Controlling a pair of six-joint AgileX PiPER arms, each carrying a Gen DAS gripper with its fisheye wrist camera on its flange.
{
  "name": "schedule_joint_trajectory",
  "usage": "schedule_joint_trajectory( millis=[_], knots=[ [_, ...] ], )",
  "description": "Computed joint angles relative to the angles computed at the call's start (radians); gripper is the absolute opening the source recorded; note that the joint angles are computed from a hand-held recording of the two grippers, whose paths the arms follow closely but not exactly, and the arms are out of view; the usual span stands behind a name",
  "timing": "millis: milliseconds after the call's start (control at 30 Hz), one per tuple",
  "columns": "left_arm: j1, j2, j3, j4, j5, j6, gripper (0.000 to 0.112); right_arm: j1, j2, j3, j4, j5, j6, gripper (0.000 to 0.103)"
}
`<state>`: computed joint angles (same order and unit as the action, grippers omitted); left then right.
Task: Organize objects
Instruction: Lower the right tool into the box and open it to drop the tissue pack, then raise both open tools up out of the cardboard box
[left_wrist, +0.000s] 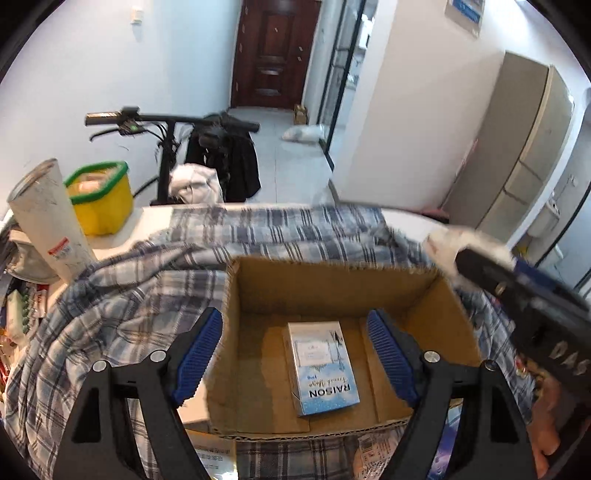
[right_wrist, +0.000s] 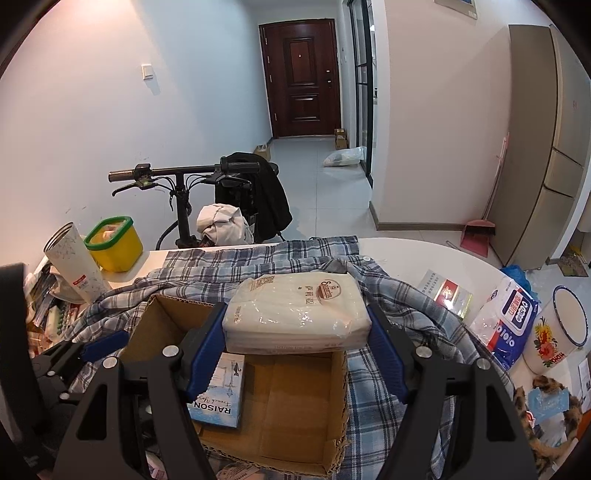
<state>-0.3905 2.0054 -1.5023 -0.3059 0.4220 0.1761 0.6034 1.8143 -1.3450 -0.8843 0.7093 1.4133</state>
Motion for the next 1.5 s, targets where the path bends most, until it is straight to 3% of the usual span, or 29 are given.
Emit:
schedule_joint_trajectory(
  millis=[233,567,633,700,800,1200,1333,1500],
  knots=[
    [0.007,-0.07,0.062,0.187,-0.107,-0.168,0.083,-0.012,0.024,-0.014,0.057,-0.031,-0.048,0.072],
    [0.027,-0.055,0.031,0.097,-0.063,-0.098,0.083,-0.026,0.052,-0.033,0.128,-0.042,-0.126,0.072],
    [0.023,-0.058,0.037,0.109,-0.071,-0.107,0.083,-0.024,0.059,-0.044,0.135,-0.027,-0.142,0.077],
    [0.015,-0.066,0.052,0.157,-0.092,-0.144,0.083,-0.012,0.064,-0.053,0.108,-0.001,-0.121,0.09],
    [0.006,-0.074,0.063,0.202,-0.107,-0.173,0.083,0.003,0.051,-0.044,0.063,0.02,-0.064,0.092],
    [0.02,-0.138,0.106,0.155,-0.134,-0.124,0.083,0.023,-0.024,0.001,-0.021,0.035,0.012,0.093],
    [0.029,-0.19,0.145,0.049,-0.146,-0.017,0.083,0.044,-0.055,0.015,-0.057,0.046,0.033,0.093],
    [0.011,-0.32,0.267,0.011,-0.256,0.059,0.083,0.091,-0.106,0.037,-0.132,0.082,0.09,0.093]
  ],
)
